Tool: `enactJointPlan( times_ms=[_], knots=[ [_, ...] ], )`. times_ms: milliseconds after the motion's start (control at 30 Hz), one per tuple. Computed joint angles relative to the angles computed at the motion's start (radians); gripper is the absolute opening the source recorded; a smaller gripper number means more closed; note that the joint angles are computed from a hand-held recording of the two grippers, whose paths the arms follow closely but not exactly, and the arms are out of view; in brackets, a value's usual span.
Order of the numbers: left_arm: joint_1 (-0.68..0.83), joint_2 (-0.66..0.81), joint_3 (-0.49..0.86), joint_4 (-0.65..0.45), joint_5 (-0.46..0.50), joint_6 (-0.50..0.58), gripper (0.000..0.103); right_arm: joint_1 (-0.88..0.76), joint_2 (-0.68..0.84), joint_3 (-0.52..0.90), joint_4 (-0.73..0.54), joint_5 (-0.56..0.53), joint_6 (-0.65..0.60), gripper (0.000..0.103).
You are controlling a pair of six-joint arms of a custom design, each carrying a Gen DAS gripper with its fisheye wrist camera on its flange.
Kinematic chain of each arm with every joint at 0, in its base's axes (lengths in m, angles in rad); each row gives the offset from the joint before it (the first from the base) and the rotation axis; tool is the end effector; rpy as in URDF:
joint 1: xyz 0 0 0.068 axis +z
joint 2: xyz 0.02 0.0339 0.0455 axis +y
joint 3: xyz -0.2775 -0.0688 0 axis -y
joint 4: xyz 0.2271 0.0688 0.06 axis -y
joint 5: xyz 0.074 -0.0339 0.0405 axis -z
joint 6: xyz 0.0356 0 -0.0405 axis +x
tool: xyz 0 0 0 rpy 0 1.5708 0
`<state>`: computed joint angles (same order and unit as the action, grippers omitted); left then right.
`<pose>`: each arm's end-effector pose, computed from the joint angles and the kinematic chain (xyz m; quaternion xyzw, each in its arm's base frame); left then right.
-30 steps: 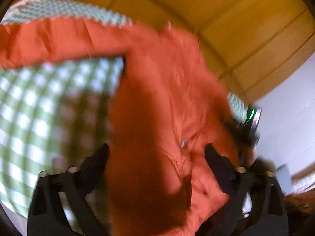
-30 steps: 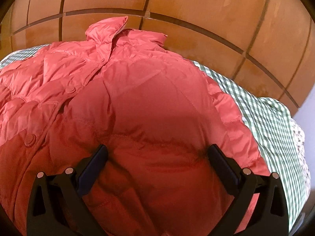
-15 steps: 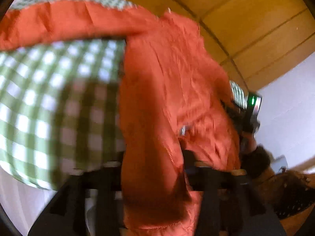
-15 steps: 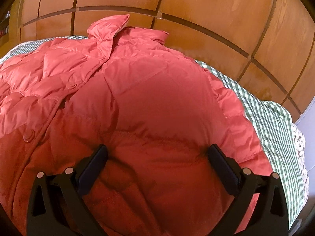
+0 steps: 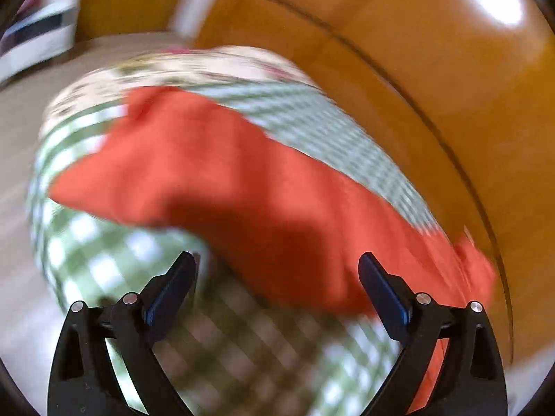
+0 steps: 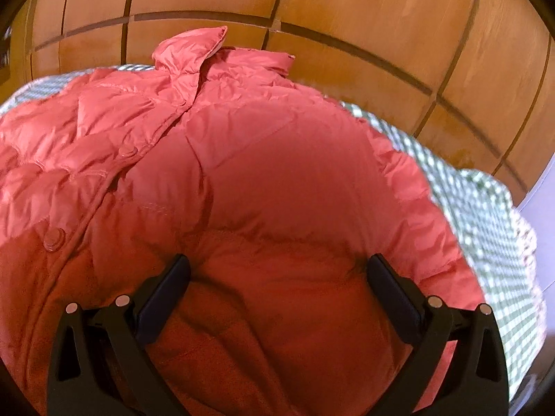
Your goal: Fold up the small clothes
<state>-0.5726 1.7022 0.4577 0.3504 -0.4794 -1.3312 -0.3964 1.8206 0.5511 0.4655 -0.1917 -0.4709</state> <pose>0.2208 -0.1228 0.1104 -0.4125 0.8220 -0.1327 0.3695 0.2691 -0.1053 0.1049 -0.0702 0.9212 -0.0759 0.3752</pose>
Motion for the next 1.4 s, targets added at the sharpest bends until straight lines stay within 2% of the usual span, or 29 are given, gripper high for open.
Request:
enactJointPlan(
  times_ms=[67,133,167,200,233,267,300,367,400,433,567,600,700,800,833,900,1000,1133,1200,1267,1400],
  knots=[
    [0.075,0.036,-0.016,0.068,0.025,0.015,0.094,-0.002,-0.013,-0.019,0.005,-0.008,0.01,0.101],
    [0.103,0.06,-0.012,0.108,-0.008,0.025,0.089,0.001,-0.025,-0.044,0.03,-0.004,0.019,0.101],
    [0.107,0.084,0.005,0.132,-0.022,0.04,0.064,0.004,-0.03,-0.053,0.039,0.0,0.022,0.101],
    [0.143,0.084,0.009,0.142,0.007,0.075,0.04,0.005,-0.03,-0.056,0.047,0.002,0.023,0.101],
    [0.191,0.085,0.011,0.157,0.072,0.109,0.031,0.007,-0.029,-0.055,0.05,0.004,0.024,0.101],
    [0.237,0.083,-0.006,0.208,0.129,0.15,0.019,0.007,-0.027,-0.053,0.051,0.005,0.025,0.101],
    [0.262,0.077,-0.006,0.22,0.149,0.181,0.012,0.006,-0.025,-0.051,0.051,0.003,0.026,0.101],
    [0.288,0.019,0.044,0.107,0.125,0.257,0.008,0.003,-0.021,-0.048,0.053,-0.002,0.025,0.101],
    [0.306,-0.017,0.074,0.055,0.116,0.311,0.007,0.001,-0.018,-0.047,0.054,-0.004,0.023,0.101],
    [0.331,-0.039,0.066,0.055,0.12,0.358,0.007,0.002,-0.016,-0.045,0.053,-0.004,0.022,0.101],
    [0.366,-0.039,0.194,-0.094,0.106,0.478,0.006,-0.003,-0.01,-0.042,0.056,-0.01,0.011,0.101],
    [0.364,-0.036,0.214,-0.11,0.11,0.485,0.006,-0.004,-0.01,-0.042,0.056,-0.01,0.012,0.101],
    [0.329,-0.064,0.192,-0.057,0.081,0.44,0.006,-0.007,-0.008,-0.042,0.058,-0.012,0.01,0.101],
    [0.23,-0.092,0.215,-0.069,-0.026,0.382,0.006,-0.004,-0.009,-0.045,0.062,-0.01,0.012,0.101],
    [0.172,-0.097,0.242,-0.087,-0.089,0.382,0.006,-0.004,-0.009,-0.045,0.063,-0.01,0.013,0.101],
    [0.089,-0.083,0.306,-0.115,-0.16,0.41,0.006,-0.003,-0.009,-0.047,0.063,-0.01,0.013,0.101],
    [-0.026,-0.039,0.415,-0.109,-0.19,0.511,0.006,-0.008,-0.012,-0.045,0.056,-0.017,0.013,0.101],
    [-0.155,0.099,0.638,-0.139,-0.181,0.677,0.006,-0.008,-0.012,-0.037,0.035,-0.025,0.019,0.101],
    [-0.196,0.191,0.773,-0.2,-0.157,0.749,0.006,-0.011,-0.011,-0.034,0.026,-0.031,0.022,0.101],
    [-0.233,0.312,0.952,-0.301,-0.125,0.815,0.006,-0.018,-0.008,-0.022,0.006,-0.047,0.023,0.101],
    [-0.274,0.532,1.284,-0.503,-0.065,0.853,0.006,-0.034,-0.006,-0.008,-0.021,-0.076,0.022,0.101]
  ],
)
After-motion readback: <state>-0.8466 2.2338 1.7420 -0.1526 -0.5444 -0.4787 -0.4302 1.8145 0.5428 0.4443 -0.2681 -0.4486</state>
